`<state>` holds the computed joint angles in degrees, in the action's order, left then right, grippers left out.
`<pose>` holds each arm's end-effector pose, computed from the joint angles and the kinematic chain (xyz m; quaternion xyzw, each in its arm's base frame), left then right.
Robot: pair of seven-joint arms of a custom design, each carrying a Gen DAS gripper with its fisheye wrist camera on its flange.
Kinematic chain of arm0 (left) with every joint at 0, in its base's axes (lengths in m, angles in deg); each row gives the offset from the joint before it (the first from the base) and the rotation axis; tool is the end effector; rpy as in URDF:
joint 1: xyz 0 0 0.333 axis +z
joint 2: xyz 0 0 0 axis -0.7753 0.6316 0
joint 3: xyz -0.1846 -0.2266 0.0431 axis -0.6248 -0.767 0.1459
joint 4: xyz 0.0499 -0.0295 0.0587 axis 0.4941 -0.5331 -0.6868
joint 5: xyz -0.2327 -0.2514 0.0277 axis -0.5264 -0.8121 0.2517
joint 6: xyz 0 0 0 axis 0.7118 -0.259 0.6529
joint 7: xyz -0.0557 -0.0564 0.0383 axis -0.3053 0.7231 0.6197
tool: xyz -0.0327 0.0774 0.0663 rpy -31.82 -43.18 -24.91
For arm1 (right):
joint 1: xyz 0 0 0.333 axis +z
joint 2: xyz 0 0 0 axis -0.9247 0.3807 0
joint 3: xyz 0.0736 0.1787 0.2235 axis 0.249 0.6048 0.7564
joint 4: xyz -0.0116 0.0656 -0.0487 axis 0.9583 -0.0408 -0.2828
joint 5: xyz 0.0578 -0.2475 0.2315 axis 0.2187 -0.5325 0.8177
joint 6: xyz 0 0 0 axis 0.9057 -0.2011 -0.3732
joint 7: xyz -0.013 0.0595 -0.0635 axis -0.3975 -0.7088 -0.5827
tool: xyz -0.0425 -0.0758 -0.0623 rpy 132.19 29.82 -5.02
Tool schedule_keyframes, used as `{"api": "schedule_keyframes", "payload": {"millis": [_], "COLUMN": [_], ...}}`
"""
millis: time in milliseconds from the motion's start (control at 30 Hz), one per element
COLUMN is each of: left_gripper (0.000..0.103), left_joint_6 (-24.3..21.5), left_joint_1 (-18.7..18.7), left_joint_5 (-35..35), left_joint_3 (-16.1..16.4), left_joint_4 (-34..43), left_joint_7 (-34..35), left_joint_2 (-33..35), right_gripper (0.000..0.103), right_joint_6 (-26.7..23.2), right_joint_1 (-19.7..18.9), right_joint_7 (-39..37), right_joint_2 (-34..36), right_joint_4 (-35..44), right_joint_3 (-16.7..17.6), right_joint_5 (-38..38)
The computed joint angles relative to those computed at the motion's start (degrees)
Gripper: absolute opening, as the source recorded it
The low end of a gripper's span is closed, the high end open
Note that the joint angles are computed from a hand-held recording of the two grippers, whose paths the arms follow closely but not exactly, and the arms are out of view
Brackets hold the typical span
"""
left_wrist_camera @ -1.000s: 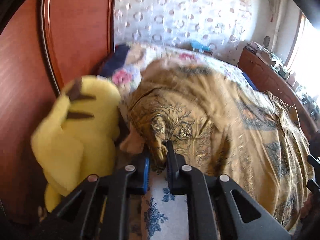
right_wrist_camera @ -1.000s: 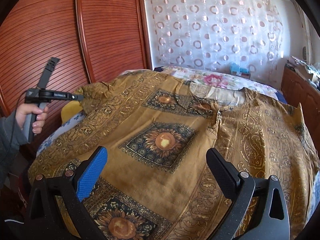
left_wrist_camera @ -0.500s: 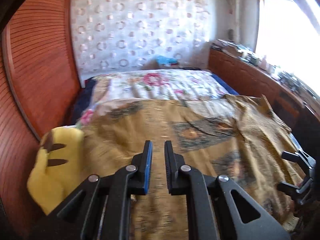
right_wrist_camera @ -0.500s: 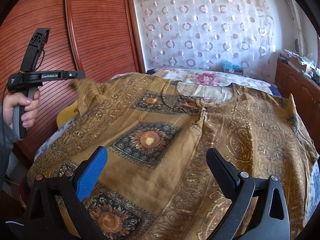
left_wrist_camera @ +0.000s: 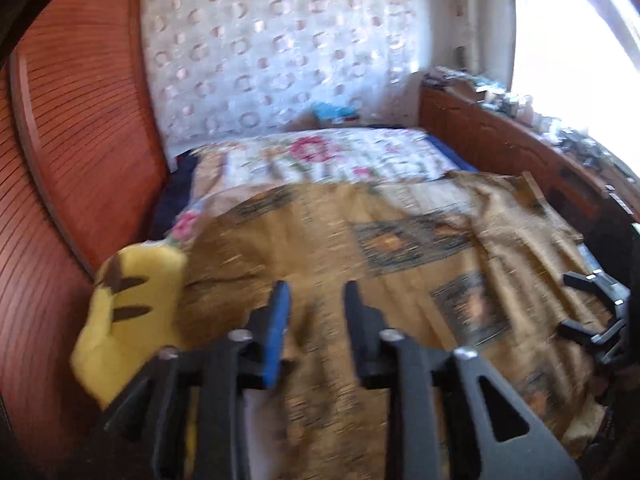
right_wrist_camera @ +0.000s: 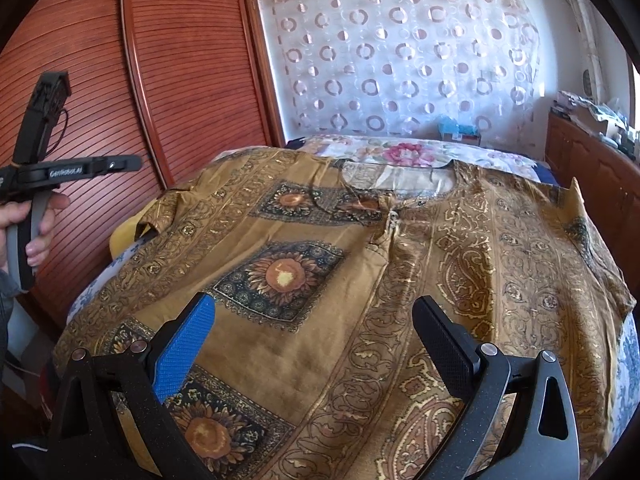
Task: Fold small clothes
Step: 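Grasp the shirt's side edge with the left gripper and lift it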
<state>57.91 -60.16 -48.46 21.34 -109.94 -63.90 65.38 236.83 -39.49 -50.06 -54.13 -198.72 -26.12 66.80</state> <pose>0.3996 -0.2595 0.5941 -0.7267 0.5501 -0.2517 0.3254 0.4388 0.1916 0.5299 -0.8201 0.3550 -0.1211 0.4321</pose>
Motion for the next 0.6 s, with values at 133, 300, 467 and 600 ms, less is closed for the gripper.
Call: {"api": "schedule_keyframes", "payload": {"millis": [133, 300, 467, 600], "left_gripper": [0.034, 0.035, 0.036, 0.036], "left_joint_6": [1.55, 5.25, 8.37, 6.19], "left_joint_1": [0.25, 3.01, 4.9, 3.92], "left_joint_5": [-6.67, -13.04, -14.7, -14.62], "left_joint_3": [3.22, 4.31, 3.1, 2.01], "left_joint_4": [-8.27, -15.37, -15.03, -14.49], "left_joint_7": [0.97, 1.92, 3.43, 5.11], "left_joint_2": [-4.83, -6.36, -3.41, -3.58], "right_gripper": [0.101, 0.101, 0.101, 0.101], "right_joint_6": [-0.16, -0.34, -0.39, -0.34], "right_joint_1": [0.23, 0.14, -0.17, -0.22], "right_joint_7": [-0.1, -0.07, 0.31, -0.01], "right_joint_2": [0.35, 0.9, 1.07, 0.72], "right_joint_4": [0.13, 0.35, 0.38, 0.08], "right_joint_3": [0.28, 0.66, 0.84, 0.61], "right_joint_5": [0.02, -0.42, -1.09, -0.97]}}
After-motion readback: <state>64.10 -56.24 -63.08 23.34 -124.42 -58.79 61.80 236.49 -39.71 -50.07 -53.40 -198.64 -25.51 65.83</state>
